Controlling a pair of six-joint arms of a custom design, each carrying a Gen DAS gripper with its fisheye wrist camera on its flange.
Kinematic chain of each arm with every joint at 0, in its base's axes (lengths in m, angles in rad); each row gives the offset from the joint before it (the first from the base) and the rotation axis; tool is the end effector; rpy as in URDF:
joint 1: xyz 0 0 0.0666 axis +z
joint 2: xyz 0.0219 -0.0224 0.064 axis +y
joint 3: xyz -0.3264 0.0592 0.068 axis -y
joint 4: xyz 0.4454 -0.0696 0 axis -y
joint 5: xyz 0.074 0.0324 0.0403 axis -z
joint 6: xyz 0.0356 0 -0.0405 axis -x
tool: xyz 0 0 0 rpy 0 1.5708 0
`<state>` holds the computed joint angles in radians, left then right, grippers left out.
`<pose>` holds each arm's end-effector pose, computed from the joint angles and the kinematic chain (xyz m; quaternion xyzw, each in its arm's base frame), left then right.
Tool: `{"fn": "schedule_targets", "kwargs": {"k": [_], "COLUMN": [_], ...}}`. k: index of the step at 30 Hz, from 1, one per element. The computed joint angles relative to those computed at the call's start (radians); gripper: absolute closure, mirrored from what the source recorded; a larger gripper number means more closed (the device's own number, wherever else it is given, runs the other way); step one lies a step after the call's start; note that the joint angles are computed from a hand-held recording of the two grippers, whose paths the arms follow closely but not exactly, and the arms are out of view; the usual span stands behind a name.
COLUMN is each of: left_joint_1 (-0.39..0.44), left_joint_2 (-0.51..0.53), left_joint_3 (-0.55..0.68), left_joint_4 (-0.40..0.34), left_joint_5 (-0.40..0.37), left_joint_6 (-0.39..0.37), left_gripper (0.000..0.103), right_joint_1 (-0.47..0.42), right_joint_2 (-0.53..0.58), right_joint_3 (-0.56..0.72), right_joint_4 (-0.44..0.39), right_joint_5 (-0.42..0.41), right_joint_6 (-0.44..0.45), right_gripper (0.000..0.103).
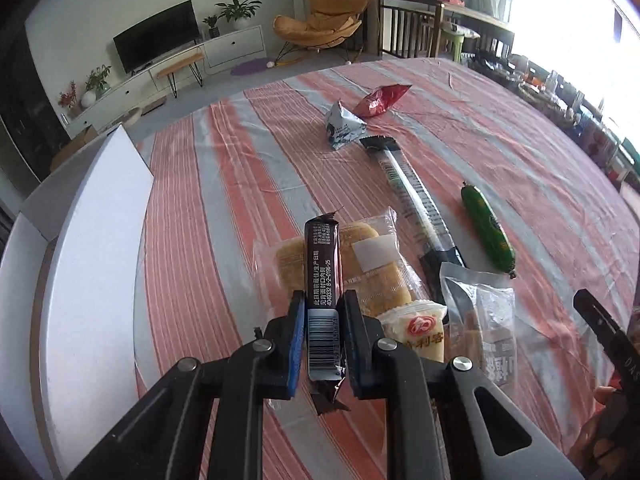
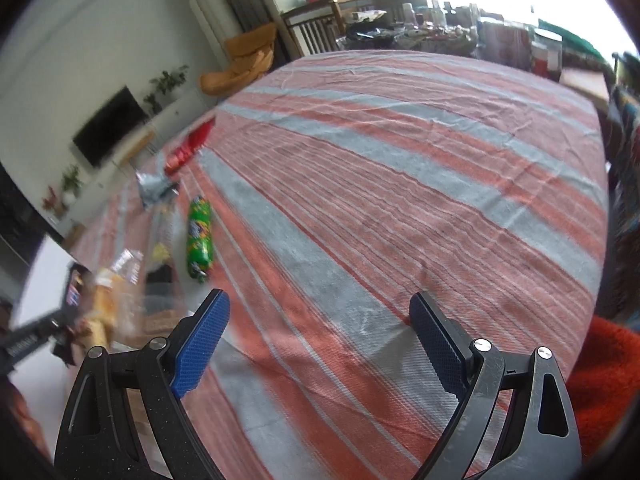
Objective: Organize snacks
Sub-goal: 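Grasp the chocolate bar with the left tool while the right tool grasps the green sausage, then carry the chocolate bar and green sausage over the box with both tools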
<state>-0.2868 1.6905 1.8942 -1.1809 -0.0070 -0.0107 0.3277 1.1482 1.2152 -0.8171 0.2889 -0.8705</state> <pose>0.6001 -0.1772 0.4457 0.1407 0.9459 -0.0369 0.2901 0.4516 0.1424 0.4121 0.2986 0.8588 0.1136 0.4005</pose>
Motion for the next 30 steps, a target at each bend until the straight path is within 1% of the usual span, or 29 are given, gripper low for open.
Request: {"fn": "schedule_targets", "kwargs": {"k": [1, 2, 3, 4, 6, 7, 8, 9, 10, 11, 12, 13, 14, 15, 16, 20, 22, 24, 27, 30], "left_joint_1": [0.01, 0.021, 0.032, 0.042, 0.064, 0.073, 0.083, 0.092, 0.102, 0.112, 0.122, 0.134, 0.145, 0.158, 0.172, 0.231, 0.258, 0.278, 0.302, 0.314], "left_joint_2": [-0.026, -0.054, -0.085, -0.114, -0.171, -0.194, -0.218, -0.242, -0.265, -0.287, -0.308, -0.328, -0.347, -0.366, -0.388, -0.462, -0.493, -0.519, -0.536, -0.543], "left_joint_3": [-0.024, -0.051, -0.08, -0.106, -0.156, -0.173, -0.191, -0.208, -0.224, -0.235, -0.248, -0.26, -0.271, -0.281, -0.296, -0.337, -0.353, -0.363, -0.36, -0.351], "left_joint_4": [0.01, 0.019, 0.031, 0.042, 0.058, 0.061, 0.065, 0.071, 0.074, 0.072, 0.07, 0.068, 0.063, 0.059, 0.058, 0.059, 0.061, 0.055, 0.04, 0.038], "left_joint_5": [0.03, 0.049, 0.068, 0.089, 0.123, 0.136, 0.152, 0.165, 0.175, 0.181, 0.187, 0.193, 0.199, 0.205, 0.213, 0.254, 0.267, 0.263, 0.259, 0.246], "left_joint_6": [0.017, 0.034, 0.05, 0.063, 0.083, 0.091, 0.1, 0.108, 0.111, 0.11, 0.108, 0.105, 0.104, 0.102, 0.101, 0.105, 0.107, 0.101, 0.091, 0.089], "left_gripper": [0.086, 0.086, 0.086, 0.086, 0.086, 0.086, 0.086, 0.086, 0.086, 0.086, 0.086, 0.086, 0.086, 0.086, 0.086, 0.086, 0.086, 0.086, 0.086, 0.086], "right_joint_1": [-0.006, -0.014, -0.027, -0.038, -0.052, -0.058, -0.06, -0.058, -0.056, -0.056, -0.054, -0.048, -0.045, -0.043, -0.04, -0.06, -0.077, -0.085, -0.091, -0.085], "right_joint_2": [0.0, 0.022, 0.065, 0.123, 0.266, 0.337, 0.401, 0.458, 0.522, 0.586, 0.624, 0.654, 0.693, 0.709, 0.719, 0.619, 0.535, 0.463, 0.385, 0.336], "right_joint_3": [0.004, 0.032, 0.084, 0.153, 0.324, 0.406, 0.48, 0.548, 0.624, 0.702, 0.75, 0.795, 0.853, 0.875, 0.894, 0.758, 0.658, 0.586, 0.522, 0.505], "right_joint_4": [0.015, 0.013, -0.004, -0.04, -0.151, -0.203, -0.243, -0.284, -0.339, -0.399, -0.429, -0.458, -0.507, -0.536, -0.566, -0.514, -0.448, -0.391, -0.324, -0.292], "right_joint_5": [-0.002, -0.027, -0.091, -0.165, -0.298, -0.344, -0.363, -0.356, -0.358, -0.368, -0.366, -0.344, -0.339, -0.323, -0.299, -0.333, -0.377, -0.403, -0.44, -0.456], "right_joint_6": [0.006, 0.043, 0.108, 0.177, 0.294, 0.324, 0.338, 0.356, 0.379, 0.394, 0.405, 0.421, 0.432, 0.439, 0.441, 0.364, 0.319, 0.291, 0.265, 0.257], "right_gripper": [0.009, 0.009, 0.01, 0.012, 0.012, 0.013, 0.017, 0.024, 0.046, 0.062, 0.061, 0.06, 0.06, 0.063, 0.079, 0.08, 0.08, 0.08, 0.08, 0.08]}}
